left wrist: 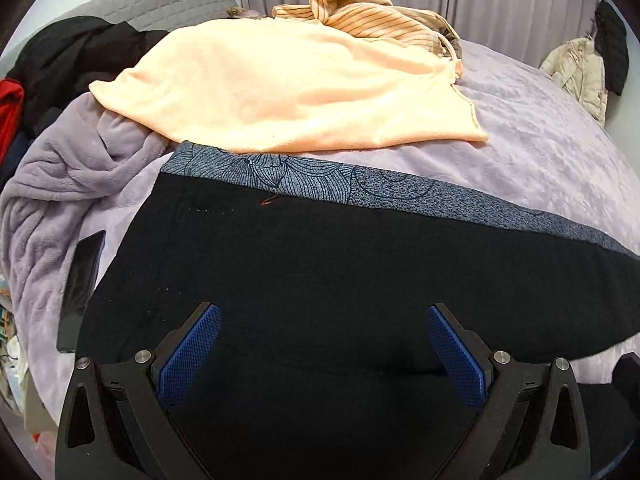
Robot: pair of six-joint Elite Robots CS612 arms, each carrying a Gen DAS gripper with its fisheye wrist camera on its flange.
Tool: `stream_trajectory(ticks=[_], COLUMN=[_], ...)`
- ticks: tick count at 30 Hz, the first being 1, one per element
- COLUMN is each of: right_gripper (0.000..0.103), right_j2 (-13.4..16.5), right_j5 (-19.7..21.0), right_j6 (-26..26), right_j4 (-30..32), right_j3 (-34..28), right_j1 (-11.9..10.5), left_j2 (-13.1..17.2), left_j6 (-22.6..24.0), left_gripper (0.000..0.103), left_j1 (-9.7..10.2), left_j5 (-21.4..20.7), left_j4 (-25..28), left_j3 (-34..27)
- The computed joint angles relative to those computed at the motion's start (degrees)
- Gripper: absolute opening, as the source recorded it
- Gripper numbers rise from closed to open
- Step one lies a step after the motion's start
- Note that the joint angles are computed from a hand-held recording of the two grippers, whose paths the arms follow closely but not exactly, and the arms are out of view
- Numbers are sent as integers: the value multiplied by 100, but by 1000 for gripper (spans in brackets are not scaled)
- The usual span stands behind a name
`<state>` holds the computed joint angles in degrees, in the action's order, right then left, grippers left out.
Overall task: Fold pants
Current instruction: 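Grasp the patterned band edge with the right gripper and lift it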
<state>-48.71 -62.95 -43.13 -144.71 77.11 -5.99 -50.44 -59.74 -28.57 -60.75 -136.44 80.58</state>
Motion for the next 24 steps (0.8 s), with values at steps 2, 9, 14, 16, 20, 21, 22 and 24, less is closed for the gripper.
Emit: stream_trajectory(ticks=[2, 9, 14, 16, 20, 21, 22, 24], right_gripper=[103, 103, 103, 103, 103, 103, 103, 101], right_j2=[72, 372, 741, 915, 1297, 1410, 1556, 1842], right_j5=[-86, -221, -317, -205, -264, -340, -471, -503], right_j6=[27, 239, -98, -298, -903, -1059, -1204, -1508], right_j4=[-13, 116, 855, 1206, 1809, 1863, 1915, 2291], right_j3=[-84, -461, -1185, -1542, -2207, -2359, -2554, -3007], right_j1=[60, 225, 379, 427, 587, 629, 686, 748], left_j2=[19, 40, 129, 174, 199, 187, 176, 148], left_j6=[-13, 104, 243, 115, -110, -130, -141, -121], left_gripper=[102, 102, 102, 102, 102, 102, 102, 102], left_j1=[30, 138, 312, 403, 564, 583, 593, 602], left_j5=[-17, 28, -265, -378, -734, -789, -815, -864], left_j4=[18, 98, 1, 134, 89, 12, -9, -88], left_j3=[-22, -40, -107, -167, -153, -119, -97, -42])
